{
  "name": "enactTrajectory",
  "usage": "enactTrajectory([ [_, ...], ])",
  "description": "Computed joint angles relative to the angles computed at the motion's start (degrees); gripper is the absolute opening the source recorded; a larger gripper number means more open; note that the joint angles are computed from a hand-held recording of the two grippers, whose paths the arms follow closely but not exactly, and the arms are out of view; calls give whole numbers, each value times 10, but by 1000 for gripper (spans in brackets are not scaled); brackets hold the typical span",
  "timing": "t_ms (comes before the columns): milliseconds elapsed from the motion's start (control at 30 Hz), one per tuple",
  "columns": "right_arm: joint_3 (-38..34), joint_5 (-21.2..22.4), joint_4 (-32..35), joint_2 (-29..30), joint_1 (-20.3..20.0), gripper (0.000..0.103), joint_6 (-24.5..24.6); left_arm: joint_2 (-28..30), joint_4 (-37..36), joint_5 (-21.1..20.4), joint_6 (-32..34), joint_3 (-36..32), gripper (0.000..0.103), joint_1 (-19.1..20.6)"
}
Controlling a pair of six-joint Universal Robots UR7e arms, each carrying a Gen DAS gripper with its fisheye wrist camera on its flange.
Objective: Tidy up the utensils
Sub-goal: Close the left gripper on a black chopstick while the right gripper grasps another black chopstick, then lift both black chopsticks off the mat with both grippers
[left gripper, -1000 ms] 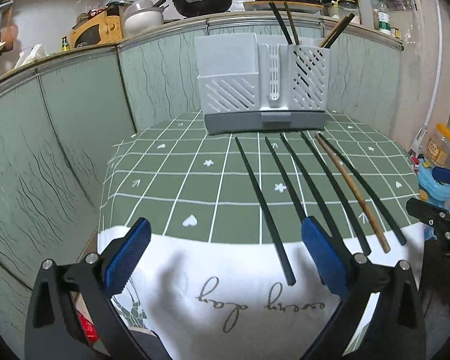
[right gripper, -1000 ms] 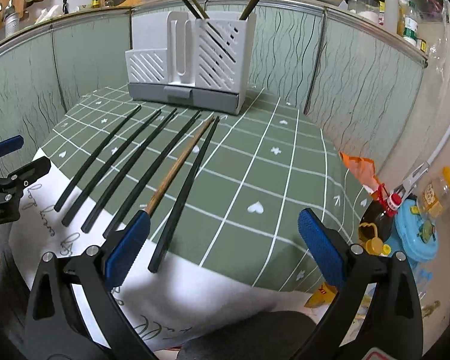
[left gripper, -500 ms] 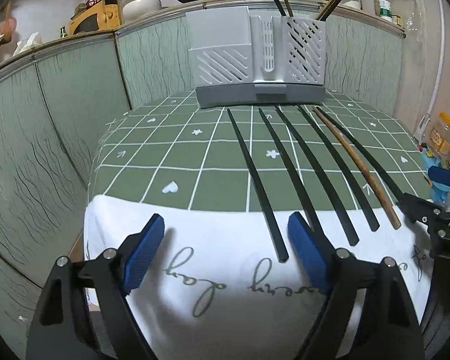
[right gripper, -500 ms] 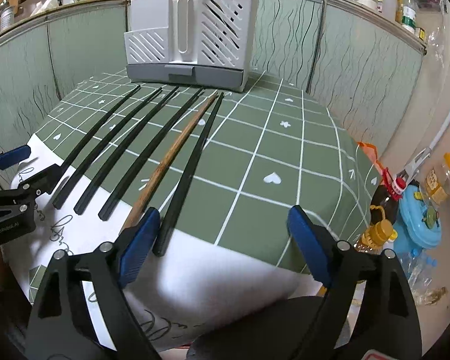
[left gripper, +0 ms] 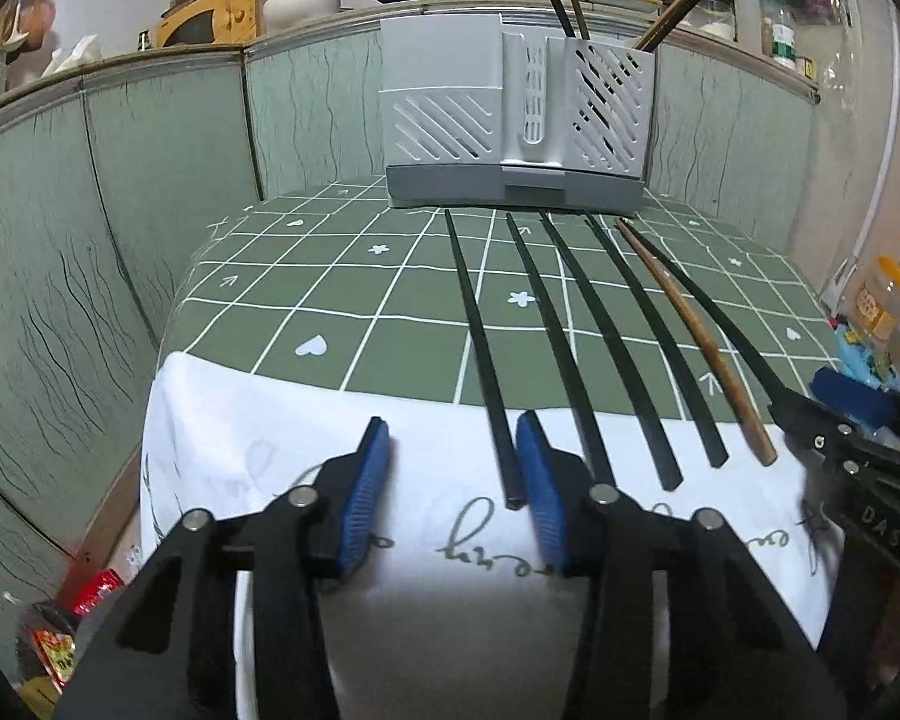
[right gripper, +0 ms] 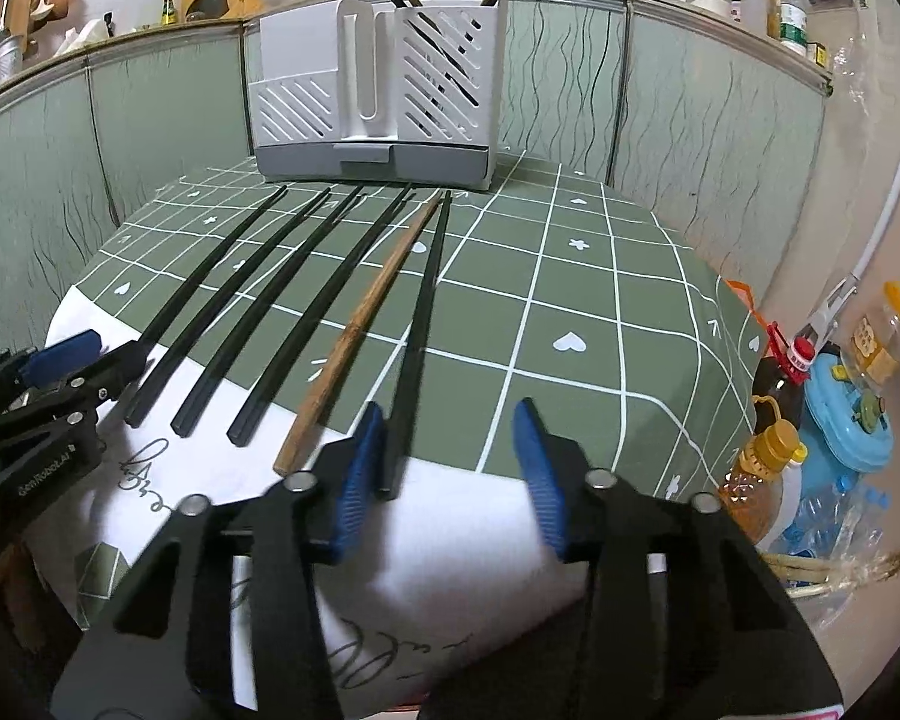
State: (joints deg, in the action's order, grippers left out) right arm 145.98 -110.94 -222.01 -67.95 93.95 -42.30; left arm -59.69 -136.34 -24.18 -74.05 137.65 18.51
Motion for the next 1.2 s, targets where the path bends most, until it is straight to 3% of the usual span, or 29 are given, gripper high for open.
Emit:
enactTrajectory([
  [200,4,1,-9,4,1,17,3,4,68,11,-60,-12,25,-4],
  [300,5,4,-2,2,1,6,7,-2,114,14,-94,-19,11,-3],
  [367,3,-4,-9,8,6,6,7,-7,107,13,-88,-15,8,-2],
  [767,7,21,38,-27,-3,6,23,-20,37,-1,-26,0,7,2],
  [1200,2,12,97,-74,23,6,44,-65,86,-16,-34,-8,8,-12],
])
